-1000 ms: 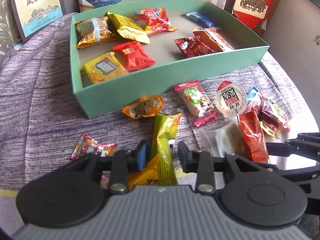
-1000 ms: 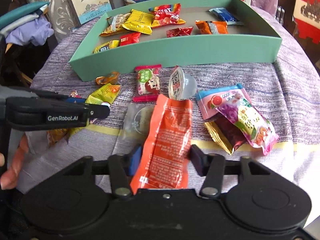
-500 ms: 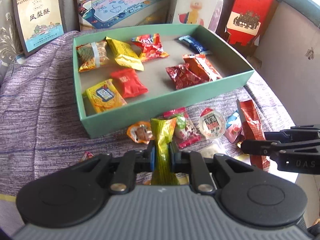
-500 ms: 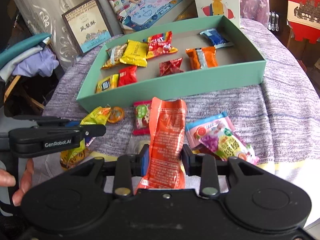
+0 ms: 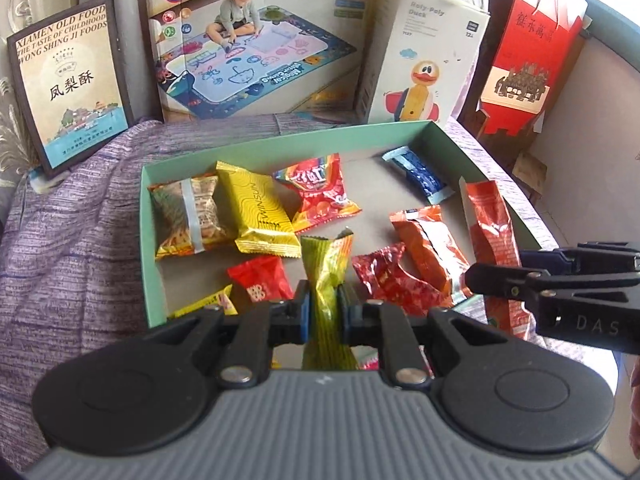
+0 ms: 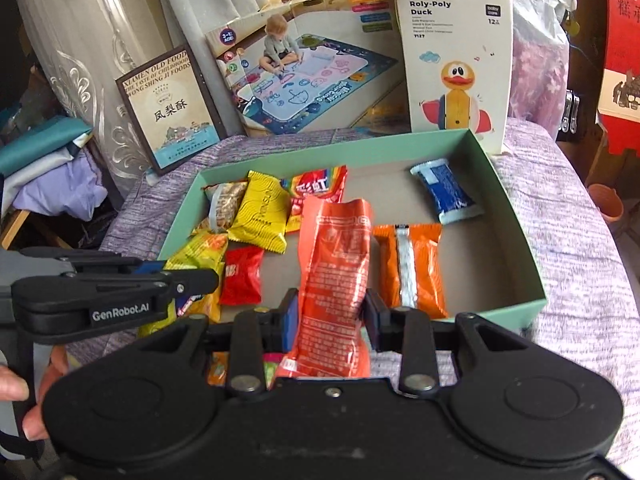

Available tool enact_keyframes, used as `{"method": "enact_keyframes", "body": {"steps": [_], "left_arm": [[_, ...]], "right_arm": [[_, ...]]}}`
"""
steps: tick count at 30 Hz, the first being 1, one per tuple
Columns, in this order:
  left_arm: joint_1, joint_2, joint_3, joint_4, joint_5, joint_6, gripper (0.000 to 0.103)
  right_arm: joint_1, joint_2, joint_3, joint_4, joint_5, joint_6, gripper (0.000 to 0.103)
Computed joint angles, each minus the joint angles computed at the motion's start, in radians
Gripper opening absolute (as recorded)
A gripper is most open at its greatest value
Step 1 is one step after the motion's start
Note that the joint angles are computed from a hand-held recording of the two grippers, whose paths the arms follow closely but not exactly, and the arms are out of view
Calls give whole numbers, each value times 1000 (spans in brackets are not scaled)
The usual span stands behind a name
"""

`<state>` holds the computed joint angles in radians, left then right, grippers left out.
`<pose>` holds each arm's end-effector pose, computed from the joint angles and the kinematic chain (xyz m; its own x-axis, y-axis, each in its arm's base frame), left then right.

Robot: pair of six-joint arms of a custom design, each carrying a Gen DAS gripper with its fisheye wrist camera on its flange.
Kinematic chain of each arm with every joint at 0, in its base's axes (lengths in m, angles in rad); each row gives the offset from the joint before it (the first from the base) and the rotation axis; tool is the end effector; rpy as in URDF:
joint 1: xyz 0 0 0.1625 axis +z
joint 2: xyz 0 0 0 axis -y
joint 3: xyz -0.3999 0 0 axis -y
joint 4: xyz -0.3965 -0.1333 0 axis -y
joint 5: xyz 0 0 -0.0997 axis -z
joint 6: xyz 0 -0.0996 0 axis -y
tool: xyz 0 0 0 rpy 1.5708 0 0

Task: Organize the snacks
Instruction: 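Carry both snacks over the green box, lower them in, open both tools, then grasp the clear cookie bag with left tool while right grasps the purple juice pouch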

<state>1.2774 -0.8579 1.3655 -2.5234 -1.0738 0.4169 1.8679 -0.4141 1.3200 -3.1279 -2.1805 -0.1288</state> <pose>-0.0397 -0.7566 0.2362 -0.7180 0.4027 -0.5678 0.6034 0.7666 -0.2193 0.2894 -0.6848 0.0069 -0.8483 -0.0066 0.5295 -0.3447 0.7660 -0.5426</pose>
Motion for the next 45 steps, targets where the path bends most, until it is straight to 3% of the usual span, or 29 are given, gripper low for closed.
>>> {"method": "enact_keyframes", "body": {"steps": [7, 17, 18, 20, 21, 22, 23, 26, 36, 45], "left_arm": [[11, 136, -176, 67, 26, -23, 14], [20, 239, -298, 123, 31, -36, 16], [20, 247, -303, 115, 38, -38, 20], [18, 252, -299, 78, 54, -42, 49], [17, 250, -288, 51, 62, -41, 83], [15, 245, -272, 15, 67, -35, 103], [13, 237, -253, -28, 65, -23, 103], [13, 225, -247, -29, 57, -39, 103], [-1, 145, -145, -35, 66, -61, 103], [-17, 18, 34, -54, 69, -71, 103]], "right_arm": [[-46, 123, -277, 165, 2, -44, 33], [-101, 292, -594, 298, -7, -76, 34], [-105, 300, -608, 296, -2, -81, 35], [-111, 307, -623, 296, 7, -66, 52], [-114, 294, -599, 280, 26, -50, 61], [-114, 282, -572, 251, 38, -49, 81], [-113, 276, -554, 222, 38, -60, 96], [-106, 237, -472, 160, 30, -72, 103], [-94, 79, -173, 36, 57, 17, 103], [-60, -14, 47, -121, 65, 6, 103]]}}
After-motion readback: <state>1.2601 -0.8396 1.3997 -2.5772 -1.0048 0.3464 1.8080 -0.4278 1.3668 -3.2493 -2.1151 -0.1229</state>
